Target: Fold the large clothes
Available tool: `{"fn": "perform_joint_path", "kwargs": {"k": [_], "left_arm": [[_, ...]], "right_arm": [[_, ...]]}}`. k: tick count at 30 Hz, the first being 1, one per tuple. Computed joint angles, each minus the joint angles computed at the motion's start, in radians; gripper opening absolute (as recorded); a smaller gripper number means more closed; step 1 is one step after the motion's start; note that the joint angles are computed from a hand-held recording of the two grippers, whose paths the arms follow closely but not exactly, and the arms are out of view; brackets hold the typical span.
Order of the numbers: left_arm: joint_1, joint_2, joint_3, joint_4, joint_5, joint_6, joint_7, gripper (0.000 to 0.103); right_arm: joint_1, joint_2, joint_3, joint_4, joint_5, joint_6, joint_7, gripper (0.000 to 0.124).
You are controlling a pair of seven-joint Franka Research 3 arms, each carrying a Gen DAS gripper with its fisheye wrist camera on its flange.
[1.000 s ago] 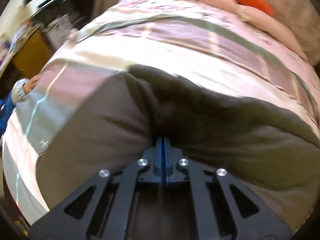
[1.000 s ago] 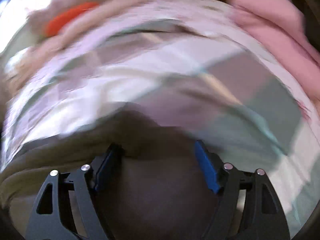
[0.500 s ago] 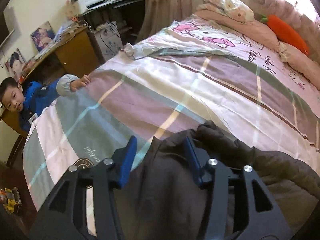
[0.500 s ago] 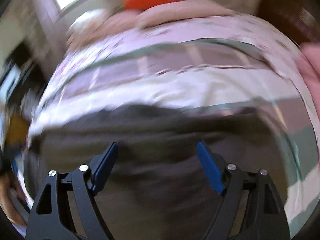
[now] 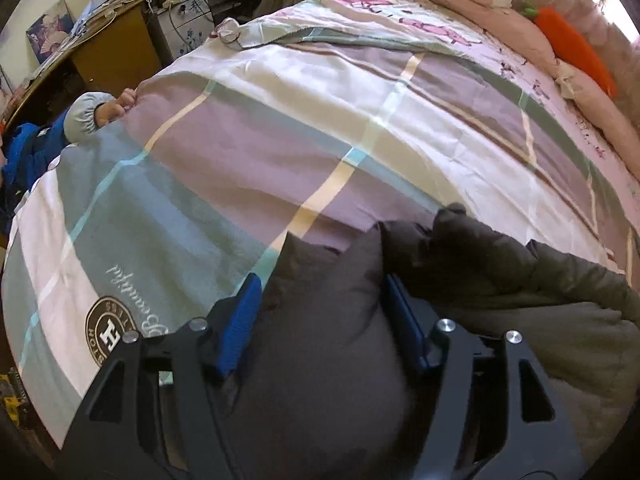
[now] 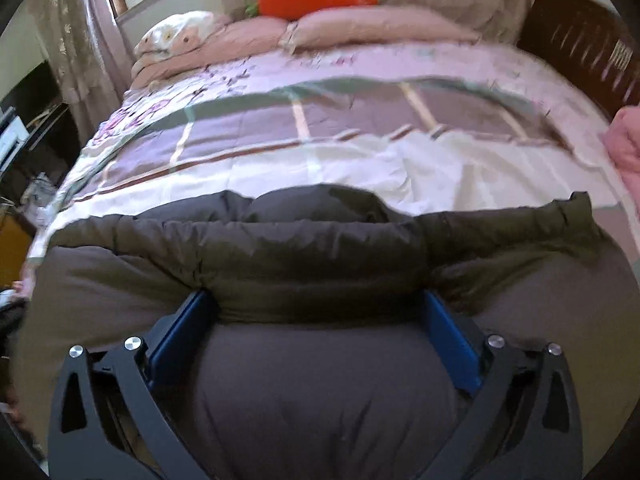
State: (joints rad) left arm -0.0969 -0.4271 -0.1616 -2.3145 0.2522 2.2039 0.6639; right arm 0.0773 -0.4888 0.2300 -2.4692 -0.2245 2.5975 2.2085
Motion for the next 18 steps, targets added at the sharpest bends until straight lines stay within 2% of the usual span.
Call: {"fn": "perform_joint_path", "kwargs": {"k": [1,3,4,5,7,9,10,11,13,14,16,18], "left_arm": [[-0.005,-0.005,0.016,0.005,-0.020,-0.005,0.024,0.065],[-0.004,-0.035,0.043,0.011,-0.045,-0.026,0.072,0.065],[0.002,-0.050,0.053,0.017,-0.048,-0.038,0.097,0.066],[0.006,-0.074,0.073,0.020,-0.056,-0.048,0.141,0.069],[0.008,-0.088,0.098,0.043,-0.075,-0.091,0.234,0.072],[0.031,-0.102,0.086,0.065,-0.049,-0.147,0.273,0.071],[0.038,-0.106,0.084,0.076,-0.043,-0.176,0.288,0.066],[0.038,-0.114,0.092,0.079,-0.057,-0.190,0.312,0.048],[0.019,-0.133,0.134,0.071,-0.137,-0.202,0.385,0.024],[0.006,-0.134,0.152,0.067,-0.174,-0.219,0.439,0.019],[0.004,-0.124,0.142,0.061,-0.172,-0.256,0.518,0.019],[-0.010,-0.112,0.141,0.040,-0.195,-0.280,0.602,0.019]], "right_arm": [[-0.014,0.014,0.016,0.016,-0.019,-0.017,0.013,0.102],[-0.025,0.036,0.037,0.089,-0.049,-0.129,0.040,0.102],[-0.041,0.031,0.067,0.132,-0.092,-0.193,0.097,0.097],[-0.036,0.012,0.081,0.152,-0.119,-0.201,0.138,0.089],[0.034,-0.006,0.062,0.175,-0.086,-0.142,0.123,0.089],[0.151,0.051,0.023,0.249,0.021,-0.148,-0.019,0.089],[0.237,0.103,-0.011,0.301,0.124,-0.163,-0.141,0.089],[0.292,0.147,-0.027,0.344,0.202,-0.179,-0.226,0.087],[0.337,0.268,0.004,0.463,0.237,-0.261,-0.286,0.084],[0.342,0.313,0.020,0.506,0.202,-0.295,-0.271,0.082],[0.364,0.452,0.060,0.631,0.013,-0.388,-0.190,0.082],[0.403,0.551,0.055,0.715,-0.151,-0.444,-0.126,0.082]]}}
